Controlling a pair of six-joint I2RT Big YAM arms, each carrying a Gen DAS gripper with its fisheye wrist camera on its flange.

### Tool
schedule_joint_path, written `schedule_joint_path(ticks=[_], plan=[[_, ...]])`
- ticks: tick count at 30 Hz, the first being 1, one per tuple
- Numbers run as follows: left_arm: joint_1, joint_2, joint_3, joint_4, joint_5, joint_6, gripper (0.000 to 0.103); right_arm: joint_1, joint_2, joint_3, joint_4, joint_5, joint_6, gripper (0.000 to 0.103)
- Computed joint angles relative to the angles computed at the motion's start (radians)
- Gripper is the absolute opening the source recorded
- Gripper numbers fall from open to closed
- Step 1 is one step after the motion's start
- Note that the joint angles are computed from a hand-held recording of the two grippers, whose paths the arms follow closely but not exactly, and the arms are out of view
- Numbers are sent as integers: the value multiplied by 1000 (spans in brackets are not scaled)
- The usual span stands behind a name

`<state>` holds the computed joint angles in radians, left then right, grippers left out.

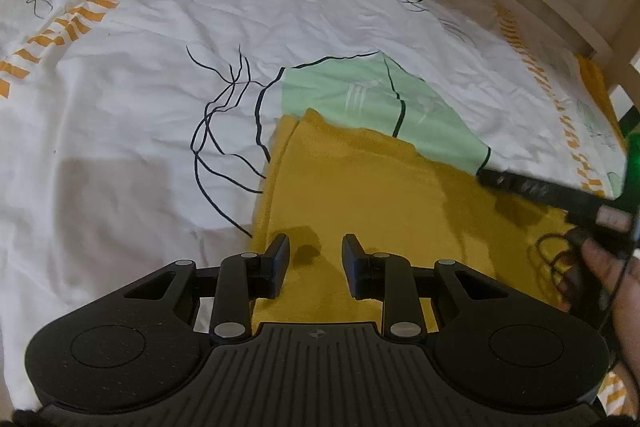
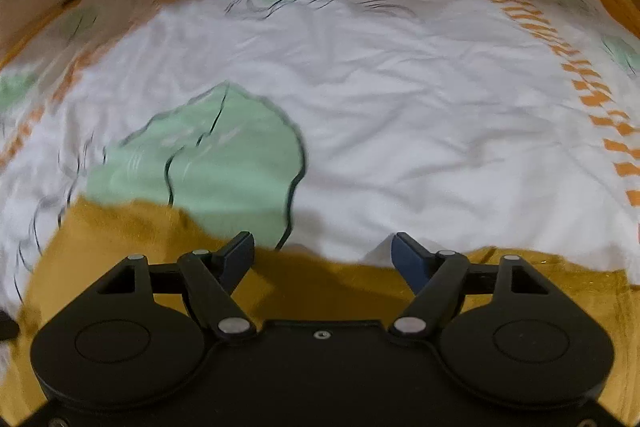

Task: Fold small clothes

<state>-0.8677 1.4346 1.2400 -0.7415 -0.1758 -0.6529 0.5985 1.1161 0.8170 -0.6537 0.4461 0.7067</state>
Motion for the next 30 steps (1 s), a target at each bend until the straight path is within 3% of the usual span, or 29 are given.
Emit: schedule_joint_path(ticks=[3, 6, 14, 20, 23, 30], plan=[[3, 4, 2, -5, 7, 2, 28, 8, -82, -38, 7, -5, 32, 78], [0, 3, 0, -9, 9, 8, 28, 40, -179, -75, -59, 9, 47, 78], [-16, 10, 6, -20, -15, 36, 28, 141, -411, -150, -392, 74, 204, 79], [-34, 24, 13, -41, -17, 64, 28, 328, -498, -184, -633, 135, 416, 85], [-47, 28, 15, -47, -27, 84, 28, 405, -506, -172, -730, 146, 478, 86], [-79, 18, 16, -70, -46, 107, 28, 325, -633, -184, -734, 104, 544, 86]])
